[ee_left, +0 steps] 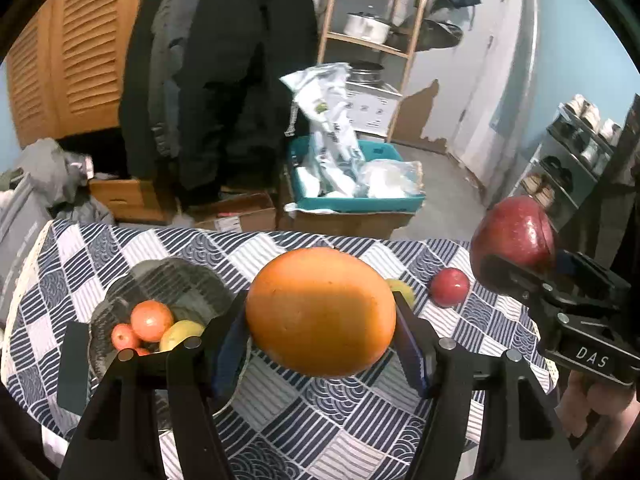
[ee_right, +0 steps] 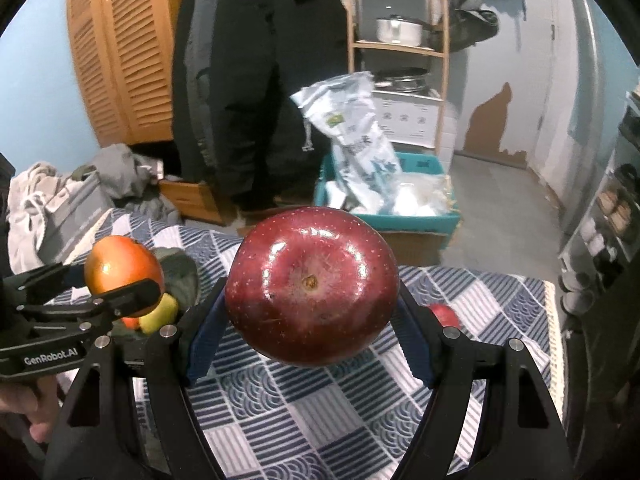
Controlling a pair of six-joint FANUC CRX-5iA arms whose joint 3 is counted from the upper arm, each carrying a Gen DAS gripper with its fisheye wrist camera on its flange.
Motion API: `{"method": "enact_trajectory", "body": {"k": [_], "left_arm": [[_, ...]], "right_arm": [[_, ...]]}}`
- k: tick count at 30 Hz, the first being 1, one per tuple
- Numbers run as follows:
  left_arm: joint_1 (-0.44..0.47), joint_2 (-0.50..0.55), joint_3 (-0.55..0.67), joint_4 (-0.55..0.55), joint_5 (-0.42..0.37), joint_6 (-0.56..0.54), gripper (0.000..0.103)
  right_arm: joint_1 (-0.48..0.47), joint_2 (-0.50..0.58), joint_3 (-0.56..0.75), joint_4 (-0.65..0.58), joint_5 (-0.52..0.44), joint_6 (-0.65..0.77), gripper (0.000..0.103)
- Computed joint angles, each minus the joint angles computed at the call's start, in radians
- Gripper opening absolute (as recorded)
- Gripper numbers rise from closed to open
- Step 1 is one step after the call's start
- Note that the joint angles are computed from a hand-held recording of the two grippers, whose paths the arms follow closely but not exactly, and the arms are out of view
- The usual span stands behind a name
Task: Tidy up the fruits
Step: 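Lift and carry the apple with the right tool while the left tool carries the orange to the bowl, then open the right tool to drop the apple into the bowl while the left tool releases the orange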
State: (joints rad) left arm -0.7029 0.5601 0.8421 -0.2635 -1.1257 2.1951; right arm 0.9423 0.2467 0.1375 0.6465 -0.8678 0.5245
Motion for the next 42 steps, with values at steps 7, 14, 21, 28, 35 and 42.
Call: {"method": "enact_trajectory", "body": {"k": [7,14,21,28,35,42], "left_arm": [[0.031,-0.050,-0.081,-0.015,0.003,0.049,0.068],[0.073,-0.106,-0.181,-0.030,0.004,0.103,0.068],[0.119,-0.147,-0.269,-0.030,-0.006,0.148,0.068],[0.158,-0.179,-0.354,-0.023,-0.015,0.195,0.068],[0.191,-0.186,-0.421,-0.003,-0.012,0.217,0.068],[0.214,-0.172,-0.459,0.035,-0.029,0.212,0.068]], "right_arm": [[0.005,0.088,0.128,-0.081,-0.006,0.093,0.077],[0.004,0.202,0.298,-0.192,-0.042,0.203,0.077],[0.002,0.340,0.495,-0.287,-0.098,0.316,0.077],[0.007,0.478,0.690,-0.374,-0.187,0.432,0.077],[0.003,0.627,0.924,-0.466,-0.322,0.516,0.077],[0.001,0.780,1.162,-0.515,-0.477,0.564,0.077]]}}
